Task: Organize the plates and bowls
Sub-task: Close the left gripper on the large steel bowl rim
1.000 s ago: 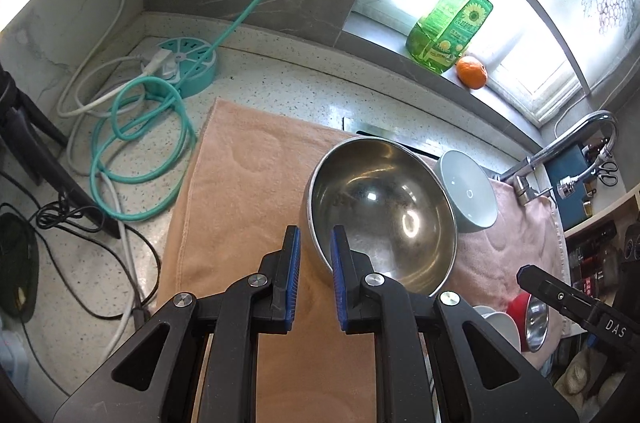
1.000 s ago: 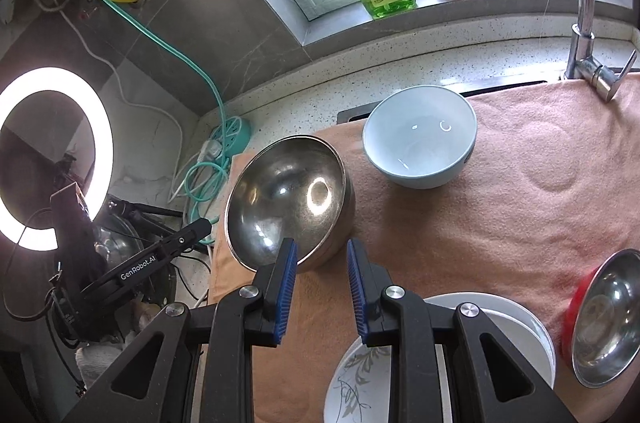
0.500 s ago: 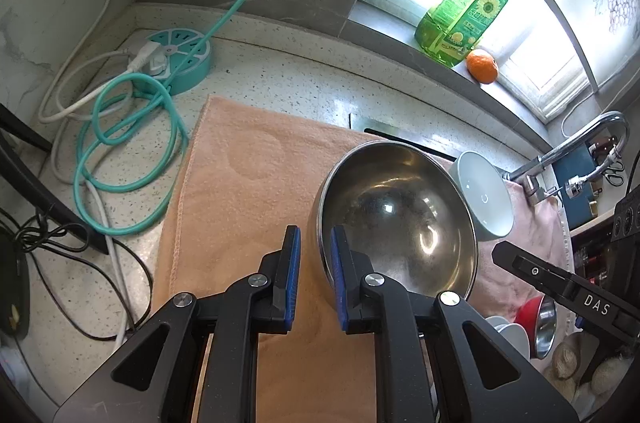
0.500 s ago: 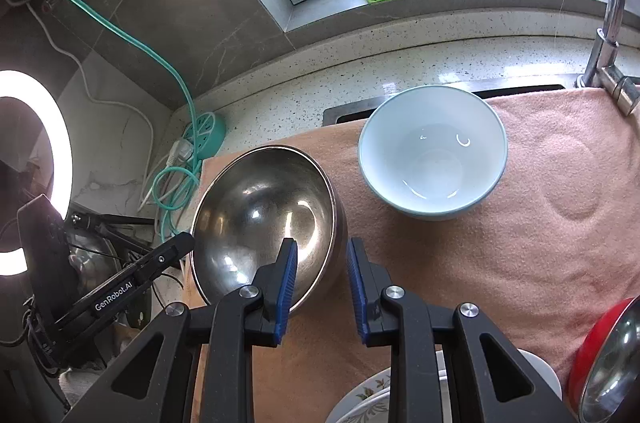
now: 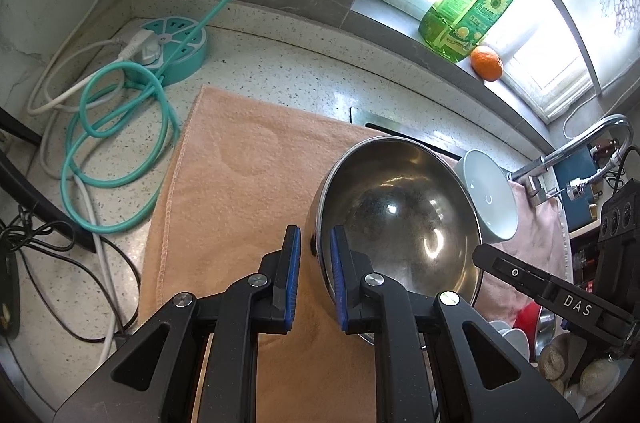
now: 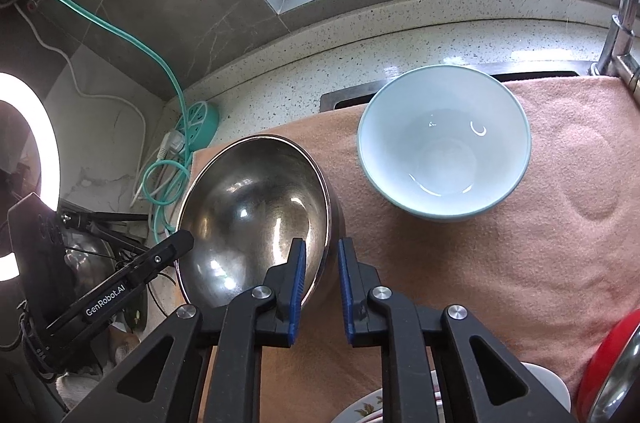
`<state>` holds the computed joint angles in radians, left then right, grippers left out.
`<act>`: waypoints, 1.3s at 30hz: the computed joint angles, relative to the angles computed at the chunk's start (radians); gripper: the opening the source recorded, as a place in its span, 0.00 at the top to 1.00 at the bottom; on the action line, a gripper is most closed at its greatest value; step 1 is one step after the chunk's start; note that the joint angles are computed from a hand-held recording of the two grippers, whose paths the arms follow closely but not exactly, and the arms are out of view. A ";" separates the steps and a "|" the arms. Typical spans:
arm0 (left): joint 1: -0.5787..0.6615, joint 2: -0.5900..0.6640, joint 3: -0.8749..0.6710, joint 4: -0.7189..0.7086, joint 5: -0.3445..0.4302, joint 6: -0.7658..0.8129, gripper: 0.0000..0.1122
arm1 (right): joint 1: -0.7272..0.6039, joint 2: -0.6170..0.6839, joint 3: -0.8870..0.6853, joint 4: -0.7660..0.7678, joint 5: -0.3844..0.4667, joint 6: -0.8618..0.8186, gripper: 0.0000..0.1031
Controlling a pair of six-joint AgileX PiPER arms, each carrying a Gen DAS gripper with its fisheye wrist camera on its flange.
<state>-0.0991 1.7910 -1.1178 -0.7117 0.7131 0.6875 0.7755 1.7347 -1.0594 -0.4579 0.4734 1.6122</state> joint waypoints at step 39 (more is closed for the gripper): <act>0.037 -0.136 0.104 -0.021 -0.006 0.014 0.92 | 0.059 -0.054 -0.030 -0.002 0.061 -0.027 0.91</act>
<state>-0.0620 1.6547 -1.0135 -0.7329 0.7072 0.7012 0.8342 1.6803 -1.0891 -0.4603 0.5343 1.5856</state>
